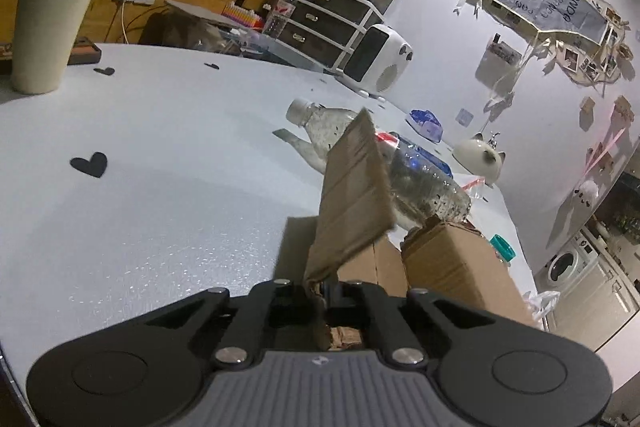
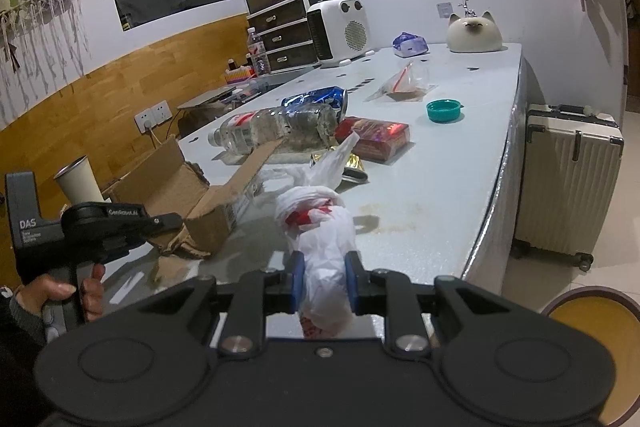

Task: Collect trash
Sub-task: 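Close the left tool on the cardboard box flap while the right tool holds the bag, then carry the box and the bag in both tools over to the wastebasket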

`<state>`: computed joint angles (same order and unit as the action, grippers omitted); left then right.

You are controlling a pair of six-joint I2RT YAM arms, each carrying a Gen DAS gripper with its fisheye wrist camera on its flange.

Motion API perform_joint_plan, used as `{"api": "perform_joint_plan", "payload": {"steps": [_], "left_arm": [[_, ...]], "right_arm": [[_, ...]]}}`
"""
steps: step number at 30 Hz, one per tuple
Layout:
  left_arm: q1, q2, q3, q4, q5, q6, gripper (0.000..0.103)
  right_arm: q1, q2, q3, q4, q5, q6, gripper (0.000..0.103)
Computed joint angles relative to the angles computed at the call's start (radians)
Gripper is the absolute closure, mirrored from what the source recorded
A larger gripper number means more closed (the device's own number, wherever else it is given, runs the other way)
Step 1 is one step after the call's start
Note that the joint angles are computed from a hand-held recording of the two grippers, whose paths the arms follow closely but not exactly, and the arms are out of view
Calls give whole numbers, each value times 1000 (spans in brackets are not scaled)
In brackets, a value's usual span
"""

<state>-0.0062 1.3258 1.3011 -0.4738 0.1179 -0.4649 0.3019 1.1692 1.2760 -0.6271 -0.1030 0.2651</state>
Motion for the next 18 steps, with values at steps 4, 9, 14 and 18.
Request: {"api": "perform_joint_plan", "payload": {"steps": [4, 9, 14, 18], "left_arm": [[-1, -40, -11, 0, -17, 31, 100], [-9, -74, 2, -20, -29, 72, 100], [-47, -102, 25, -40, -89, 113, 100], [-81, -116, 60, -49, -128, 137, 100]], "right_arm": [[4, 3, 1, 0, 3, -6, 72], [0, 50, 42, -14, -18, -29, 76], [-9, 50, 55, -19, -13, -15, 86], [-28, 15, 56, -2, 15, -16, 87]]}}
